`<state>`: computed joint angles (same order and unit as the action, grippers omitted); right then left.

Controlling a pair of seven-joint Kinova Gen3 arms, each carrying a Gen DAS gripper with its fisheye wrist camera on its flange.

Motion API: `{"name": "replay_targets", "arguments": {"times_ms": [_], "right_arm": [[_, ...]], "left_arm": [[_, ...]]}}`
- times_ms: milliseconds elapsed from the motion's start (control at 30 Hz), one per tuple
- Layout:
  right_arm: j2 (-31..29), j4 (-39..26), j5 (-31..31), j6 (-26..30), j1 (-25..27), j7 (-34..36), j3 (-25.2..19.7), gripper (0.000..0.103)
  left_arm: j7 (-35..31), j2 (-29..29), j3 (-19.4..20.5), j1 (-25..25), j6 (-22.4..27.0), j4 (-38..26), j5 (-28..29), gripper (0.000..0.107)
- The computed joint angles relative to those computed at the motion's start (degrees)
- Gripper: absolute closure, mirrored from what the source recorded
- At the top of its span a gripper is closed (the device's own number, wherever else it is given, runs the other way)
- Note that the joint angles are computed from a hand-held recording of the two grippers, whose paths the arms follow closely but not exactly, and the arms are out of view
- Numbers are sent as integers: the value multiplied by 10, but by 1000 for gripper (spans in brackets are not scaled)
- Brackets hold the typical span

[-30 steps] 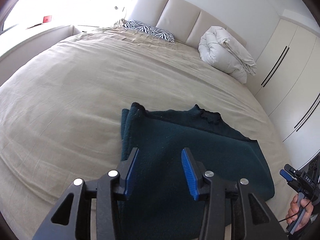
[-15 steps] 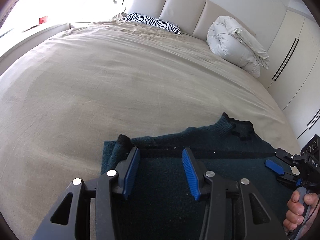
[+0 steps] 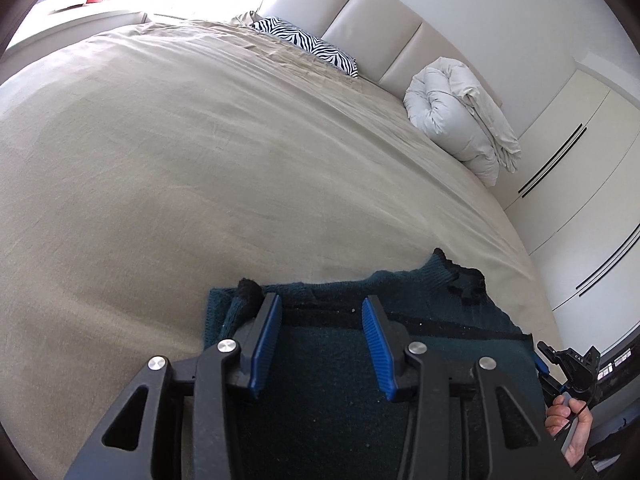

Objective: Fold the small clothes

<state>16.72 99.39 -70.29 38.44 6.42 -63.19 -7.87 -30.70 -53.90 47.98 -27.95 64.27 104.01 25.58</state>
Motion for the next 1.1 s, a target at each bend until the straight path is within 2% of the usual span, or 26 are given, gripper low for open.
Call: {"name": "replay_targets", "arguments": {"times_ms": [67,100,167,233,267,333,400,433,467,533,567,600,667,800,967,1100], "right_arm": [[-27,10,33,-8,-30,-31,42,79],[-40,11,42,2,-54,-33,69,79],[-70,18,32,44,-70,-8,90,79],[-100,43,-10,91,-55,38,69,79],[-110,57,-27,114,-42,62,42,79],[-128,80,-34,161,-29,96,-11,79],[-127,96,-37,195,-50,113,-43,79],[-123,105,-35,198,-75,115,-45,79],[-123,115,-24,191,-101,110,-41,79],[-119,137,-6,164,-144,84,-22,79],[-113,147,-10,162,-149,83,-10,79],[-110,157,-24,169,-144,91,2,79],[-115,177,-47,169,-120,117,24,80],[-122,200,-73,189,-69,135,73,81],[-145,223,-70,196,-8,152,119,81],[-163,230,-63,200,37,153,152,80]], "left_arm": [[14,11,20,-1,45,-45,-35,62],[21,13,32,-3,68,-72,-47,62],[44,3,41,1,95,-125,-45,58],[31,-23,48,-15,121,-178,-11,54],[20,-37,48,-28,138,-204,12,48],[21,-51,55,-56,178,-257,58,46],[13,-61,62,-79,216,-296,95,46],[8,-63,71,-86,231,-305,101,46],[7,-67,73,-90,245,-303,109,47],[16,-83,50,-79,259,-268,131,59],[20,-95,32,-67,257,-245,140,75],[21,-102,15,-61,261,-229,146,82],[20,-116,-15,-48,263,-200,161,85],[18,-130,-37,-41,282,-195,166,85],[26,-148,-61,-30,306,-192,168,85],[33,-148,-77,-29,344,-212,152,85]]}}
